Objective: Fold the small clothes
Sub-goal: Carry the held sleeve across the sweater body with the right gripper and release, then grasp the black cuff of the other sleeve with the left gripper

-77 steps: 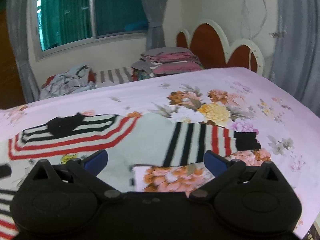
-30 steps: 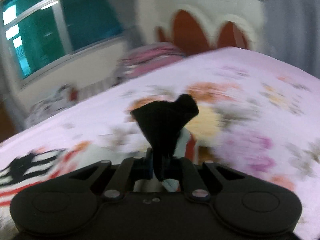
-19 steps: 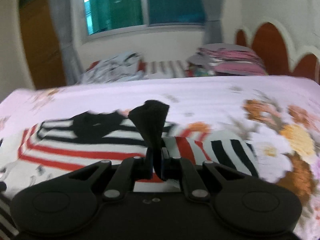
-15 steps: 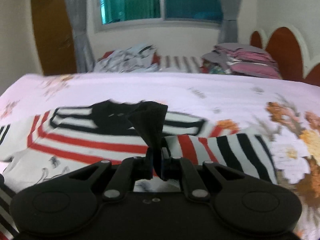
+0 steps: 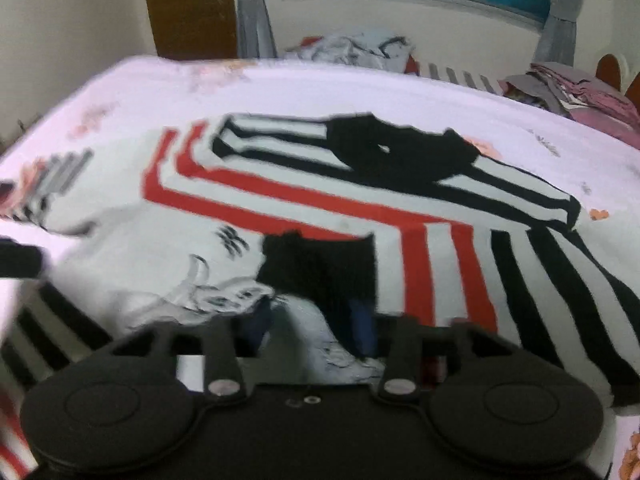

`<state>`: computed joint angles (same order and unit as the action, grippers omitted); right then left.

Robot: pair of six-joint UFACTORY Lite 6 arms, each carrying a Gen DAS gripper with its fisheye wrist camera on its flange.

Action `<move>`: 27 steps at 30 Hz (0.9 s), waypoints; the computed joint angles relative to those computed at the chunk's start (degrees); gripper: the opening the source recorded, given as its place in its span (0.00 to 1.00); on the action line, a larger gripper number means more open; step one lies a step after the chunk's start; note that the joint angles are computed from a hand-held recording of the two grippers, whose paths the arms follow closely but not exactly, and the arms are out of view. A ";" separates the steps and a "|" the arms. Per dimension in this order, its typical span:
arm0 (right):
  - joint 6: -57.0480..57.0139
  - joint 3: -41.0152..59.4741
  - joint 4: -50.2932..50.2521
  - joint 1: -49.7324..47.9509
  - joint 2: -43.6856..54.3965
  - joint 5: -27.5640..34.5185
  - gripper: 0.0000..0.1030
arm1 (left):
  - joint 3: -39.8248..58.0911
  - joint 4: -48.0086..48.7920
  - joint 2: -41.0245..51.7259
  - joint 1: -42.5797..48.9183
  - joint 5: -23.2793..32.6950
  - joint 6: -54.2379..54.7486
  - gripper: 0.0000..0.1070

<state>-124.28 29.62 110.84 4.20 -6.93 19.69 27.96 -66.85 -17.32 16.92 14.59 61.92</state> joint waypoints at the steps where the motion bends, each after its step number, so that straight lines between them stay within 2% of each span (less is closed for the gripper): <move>1: 3.54 -0.96 -3.77 -2.21 -2.49 1.50 0.37 | 0.68 -3.37 1.26 -0.95 0.48 1.86 0.96; 2: 7.93 -1.79 -8.18 -5.06 -5.04 3.31 0.31 | 1.51 -8.28 3.12 -2.44 0.93 4.98 0.96; 4: 12.26 -3.54 -13.46 -12.33 -10.46 7.21 0.30 | 3.88 -19.05 8.04 -6.03 2.07 12.05 0.95; 5: 12.38 -3.71 -14.32 -15.86 -11.99 8.40 0.30 | 5.50 -24.41 11.26 -7.94 3.66 15.27 0.89; 6: 12.69 -3.83 -15.11 -20.10 -13.90 9.43 0.30 | 6.84 -27.37 13.80 -9.40 4.66 16.66 0.69; 7: 12.14 -3.64 -14.90 -23.75 -14.71 10.02 0.30 | 9.41 -28.66 17.77 -11.87 5.17 16.09 0.60; 10: 9.37 -0.07 -12.07 -35.94 -11.21 10.76 0.33 | 14.17 -37.70 25.31 -18.37 2.93 20.17 0.60; 14: 12.65 7.88 -18.84 -51.32 0.39 13.64 0.36 | 19.44 -49.80 31.82 -23.69 0.59 28.15 0.60; 16: 14.44 10.08 -24.27 -58.00 4.83 17.72 0.36 | 20.96 -55.30 33.49 -25.60 -0.73 32.18 0.60; 17: 15.24 10.63 -27.06 -59.79 6.48 19.29 0.37 | 22.08 -59.36 34.61 -26.66 -1.75 35.52 0.60; 18: 16.01 10.72 -29.73 -60.64 7.65 19.99 0.38 | 23.40 -61.02 35.32 -27.87 -3.03 36.88 0.49; 19: 16.15 10.47 -31.86 -61.26 8.46 20.98 0.39 | 24.32 -60.28 35.56 -28.32 -4.09 36.55 0.29; 20: 15.50 9.97 -33.35 -61.83 9.10 22.80 0.40 | 25.45 -57.15 36.06 -28.90 -5.70 33.83 0.21; 21: 15.27 8.81 -34.55 -61.92 8.54 24.18 0.48 | 26.16 -53.97 36.40 -29.02 -6.40 30.96 0.10; 23: 13.71 7.64 -34.20 -60.17 9.02 24.60 0.51 | 25.88 -54.77 35.75 -28.86 -6.36 32.42 0.10; 26: 11.43 6.02 -28.74 -55.01 9.47 22.51 0.49 | 23.58 -58.77 32.73 -28.56 -6.59 39.02 0.07; 27: 10.16 7.65 -26.04 -52.59 11.93 20.30 0.45 | 22.91 -61.89 31.71 -28.48 -6.48 43.01 0.06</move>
<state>-114.13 37.27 84.79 -48.40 5.00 39.99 50.87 -128.74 14.40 -11.55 8.11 104.93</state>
